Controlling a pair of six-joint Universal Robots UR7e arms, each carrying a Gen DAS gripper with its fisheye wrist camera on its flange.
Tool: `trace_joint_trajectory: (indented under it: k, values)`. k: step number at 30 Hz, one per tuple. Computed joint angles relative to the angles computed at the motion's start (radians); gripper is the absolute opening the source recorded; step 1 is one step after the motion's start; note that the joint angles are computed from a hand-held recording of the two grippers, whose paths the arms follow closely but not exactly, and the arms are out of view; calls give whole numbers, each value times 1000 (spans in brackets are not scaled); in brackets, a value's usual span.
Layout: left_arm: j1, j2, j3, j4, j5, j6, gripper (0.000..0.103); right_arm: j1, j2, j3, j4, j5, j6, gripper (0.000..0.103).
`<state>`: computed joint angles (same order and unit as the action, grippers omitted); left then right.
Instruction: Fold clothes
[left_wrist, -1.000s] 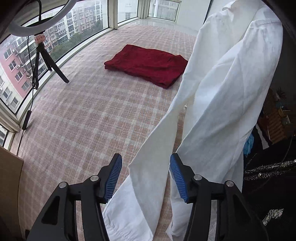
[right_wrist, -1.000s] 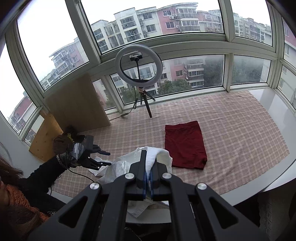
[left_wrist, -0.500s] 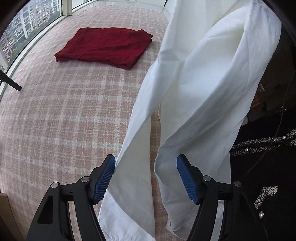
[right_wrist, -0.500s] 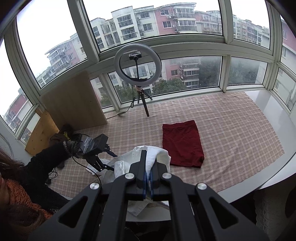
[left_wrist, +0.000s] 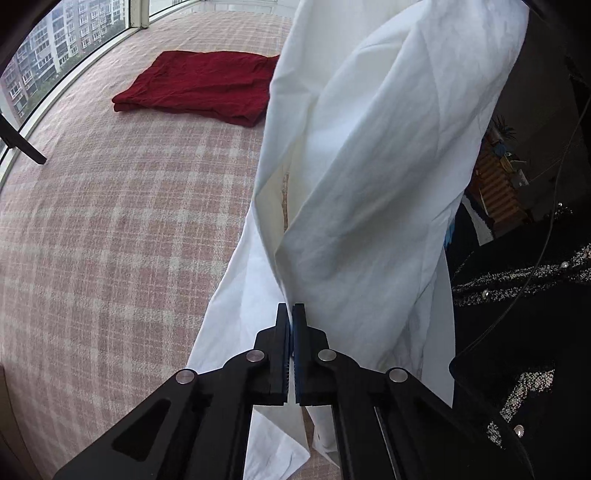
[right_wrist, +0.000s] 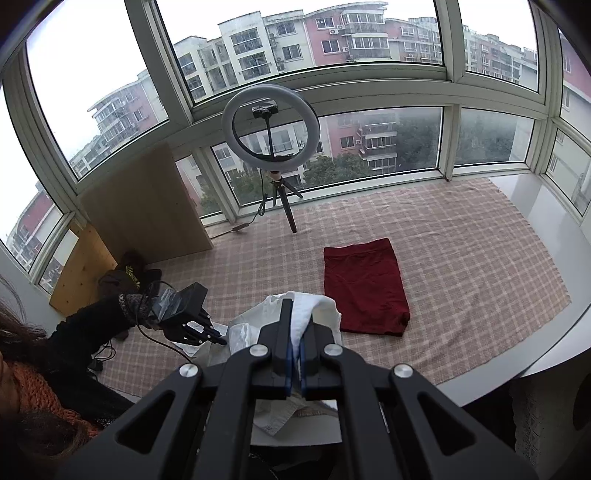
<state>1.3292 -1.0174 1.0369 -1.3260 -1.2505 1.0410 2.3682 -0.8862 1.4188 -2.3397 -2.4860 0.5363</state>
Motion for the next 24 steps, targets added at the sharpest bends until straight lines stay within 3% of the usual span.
trace_joint_trajectory:
  k: [5,10,18,22,24]
  values:
    - [12,-103,14,-110,-67,-36,1,-16,-9,18,-84,13,-71,2]
    - [23,-223,201,-285,-73,-25,1,-33,-14,56,-239,80,-169,2]
    - [45,-208,303,-398,-67,-26,1,-6,0,59,-202,77,-125,2]
    - [43,-194,310,-422,-53,-12,12,1,-4,79,-199,74,-89,2]
    - [40,-174,293,-415,-55,-13,26,3,-6,89,-197,72,-66,2]
